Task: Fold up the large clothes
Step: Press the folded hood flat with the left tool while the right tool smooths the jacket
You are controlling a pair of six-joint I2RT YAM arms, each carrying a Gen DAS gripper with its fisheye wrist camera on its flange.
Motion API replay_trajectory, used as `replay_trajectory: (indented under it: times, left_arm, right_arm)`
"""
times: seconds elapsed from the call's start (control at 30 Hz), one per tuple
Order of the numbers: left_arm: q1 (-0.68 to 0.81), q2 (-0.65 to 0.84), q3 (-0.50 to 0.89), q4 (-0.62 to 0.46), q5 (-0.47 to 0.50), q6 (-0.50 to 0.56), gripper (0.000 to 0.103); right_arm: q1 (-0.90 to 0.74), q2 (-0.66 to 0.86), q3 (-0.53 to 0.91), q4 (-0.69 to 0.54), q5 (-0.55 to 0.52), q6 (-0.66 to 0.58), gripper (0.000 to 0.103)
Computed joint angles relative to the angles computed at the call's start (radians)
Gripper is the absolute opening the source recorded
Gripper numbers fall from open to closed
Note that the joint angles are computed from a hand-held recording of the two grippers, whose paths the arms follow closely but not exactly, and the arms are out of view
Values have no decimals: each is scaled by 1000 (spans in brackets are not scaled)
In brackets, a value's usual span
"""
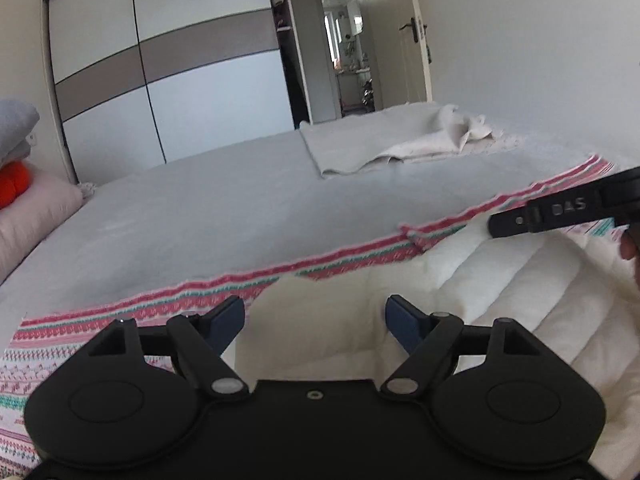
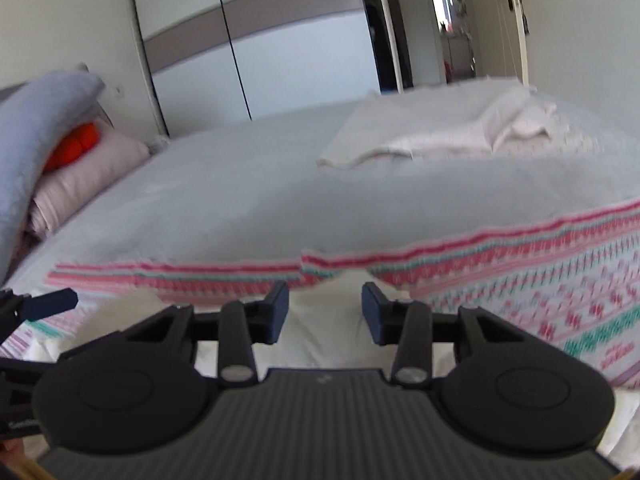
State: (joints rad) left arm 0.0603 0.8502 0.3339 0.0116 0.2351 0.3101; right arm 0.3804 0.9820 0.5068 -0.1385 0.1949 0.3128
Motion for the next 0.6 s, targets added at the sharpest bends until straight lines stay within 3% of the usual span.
replay_trajectory:
  times: [0.03,0.1,0.13,0.2,0.33,0.4,0.5,0.6]
  left_arm:
    - [28,50,-24,51,14,14,78]
    - [134,166,-36,123,134,4,79]
    - [192,210,-17,118,212,-19,79]
    - [236,250,4,107,279,-43,79]
    - [188,200,11,55,212,-54,81]
    - [161,103,15,-21,172,-96,79]
    - [208,-140,7,-205,258,-75,79]
    - [144,-370,15,-400,242,-40,79]
  right_arm:
    - [9,6,-22,10,1,-15,38]
    - [41,-10,-85,47,11,-43,37]
    - [78,-30,-124,69,46,-43,37]
    - [143,-38,-180,129,125,-36,36]
    - [172,-17,-150,104,168,-30,36]
    - [174,-108,-136,9,158,-5,38]
    - [133,-334,-131,-173,68,42,41]
    - [120,-549,-78,-443,45,107,42]
